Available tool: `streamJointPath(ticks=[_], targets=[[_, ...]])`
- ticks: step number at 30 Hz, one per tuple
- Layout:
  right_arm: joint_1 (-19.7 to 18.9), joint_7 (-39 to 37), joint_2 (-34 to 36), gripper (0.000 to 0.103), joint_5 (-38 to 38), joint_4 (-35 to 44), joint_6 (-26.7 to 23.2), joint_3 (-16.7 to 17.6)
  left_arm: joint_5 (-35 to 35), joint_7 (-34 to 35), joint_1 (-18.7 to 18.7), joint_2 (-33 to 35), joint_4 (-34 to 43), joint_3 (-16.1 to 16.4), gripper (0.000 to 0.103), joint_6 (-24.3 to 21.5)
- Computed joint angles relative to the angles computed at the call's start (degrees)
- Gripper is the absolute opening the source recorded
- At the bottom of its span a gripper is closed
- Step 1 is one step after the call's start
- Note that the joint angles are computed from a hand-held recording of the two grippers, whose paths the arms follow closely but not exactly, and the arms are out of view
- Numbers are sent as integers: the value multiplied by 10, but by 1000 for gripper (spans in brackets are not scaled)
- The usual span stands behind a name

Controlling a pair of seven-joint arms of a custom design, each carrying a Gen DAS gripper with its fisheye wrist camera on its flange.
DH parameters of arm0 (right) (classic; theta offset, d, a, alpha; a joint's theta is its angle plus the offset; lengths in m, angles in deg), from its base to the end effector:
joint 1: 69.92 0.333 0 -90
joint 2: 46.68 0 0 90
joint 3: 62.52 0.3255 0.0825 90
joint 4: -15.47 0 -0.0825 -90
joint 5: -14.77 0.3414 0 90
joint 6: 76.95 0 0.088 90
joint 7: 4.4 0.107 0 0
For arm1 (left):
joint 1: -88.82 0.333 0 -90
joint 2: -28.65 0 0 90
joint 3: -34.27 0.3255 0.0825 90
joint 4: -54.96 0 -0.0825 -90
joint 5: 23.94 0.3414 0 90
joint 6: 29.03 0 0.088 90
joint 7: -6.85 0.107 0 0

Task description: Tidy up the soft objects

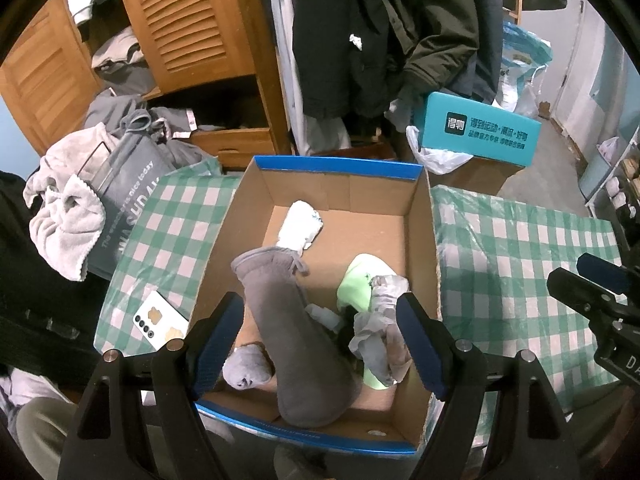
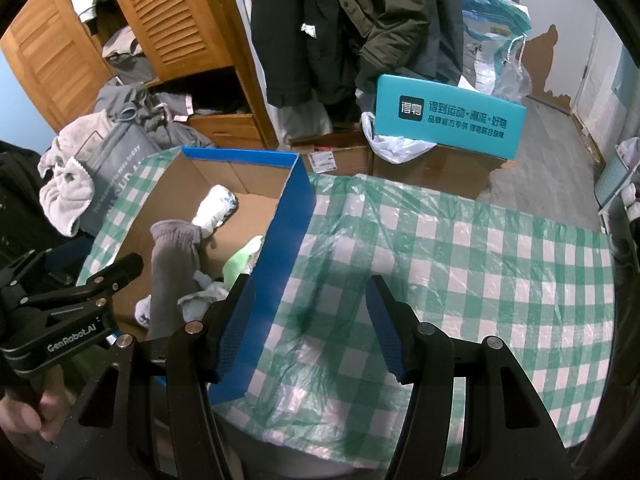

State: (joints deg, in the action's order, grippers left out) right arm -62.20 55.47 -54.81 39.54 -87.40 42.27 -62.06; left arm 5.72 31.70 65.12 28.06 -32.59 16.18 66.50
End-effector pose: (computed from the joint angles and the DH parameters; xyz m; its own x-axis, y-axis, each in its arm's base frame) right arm 0.4993 0.0935 0.6646 0.5470 -0.8187 -0.1746 -0.7534 -0.3906 -0.5289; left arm 0.4179 -0.3099 0.6798 0.4056 -0.9100 -0.0857 -0.8035 -0.3104 -0.5080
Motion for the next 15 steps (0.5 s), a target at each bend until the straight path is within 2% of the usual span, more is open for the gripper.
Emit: streamJointPath(ticks=[15], targets=[[-1, -2, 1, 58, 1, 1, 0, -1, 10, 5, -4, 6, 7, -2, 80, -9]])
